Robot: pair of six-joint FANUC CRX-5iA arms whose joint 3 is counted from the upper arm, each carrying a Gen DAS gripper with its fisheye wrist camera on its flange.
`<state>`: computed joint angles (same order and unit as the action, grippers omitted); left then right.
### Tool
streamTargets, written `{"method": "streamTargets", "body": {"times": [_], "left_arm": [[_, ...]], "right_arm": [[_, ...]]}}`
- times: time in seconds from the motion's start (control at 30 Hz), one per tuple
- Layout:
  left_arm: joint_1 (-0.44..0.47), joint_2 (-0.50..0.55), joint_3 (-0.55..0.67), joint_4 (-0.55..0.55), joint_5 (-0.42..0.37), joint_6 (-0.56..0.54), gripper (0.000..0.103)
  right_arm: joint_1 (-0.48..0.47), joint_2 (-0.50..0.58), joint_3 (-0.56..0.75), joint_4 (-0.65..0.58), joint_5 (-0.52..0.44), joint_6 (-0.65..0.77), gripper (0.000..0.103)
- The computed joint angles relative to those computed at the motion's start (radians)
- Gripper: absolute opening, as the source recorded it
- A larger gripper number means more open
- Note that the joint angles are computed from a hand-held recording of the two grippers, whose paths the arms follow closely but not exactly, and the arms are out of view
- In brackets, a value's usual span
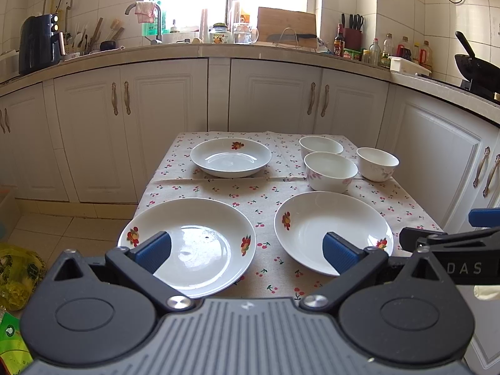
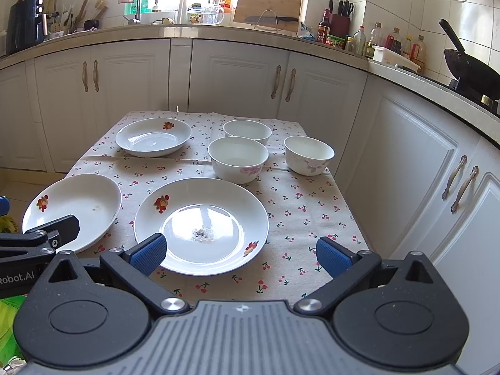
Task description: Organize plates and bowls
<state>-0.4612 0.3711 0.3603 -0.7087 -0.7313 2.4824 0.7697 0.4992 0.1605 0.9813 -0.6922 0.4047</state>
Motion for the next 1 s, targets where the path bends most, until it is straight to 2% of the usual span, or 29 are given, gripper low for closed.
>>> {"method": "streamTargets", "body": {"times": [1.0], "left_arm": [[-0.003, 0.002, 0.013, 0.003, -0.008, -0.006, 0.102]], "right_arm": [[0.002, 0.004, -0.008, 0.035, -0.008, -0.029, 0.103]]}}
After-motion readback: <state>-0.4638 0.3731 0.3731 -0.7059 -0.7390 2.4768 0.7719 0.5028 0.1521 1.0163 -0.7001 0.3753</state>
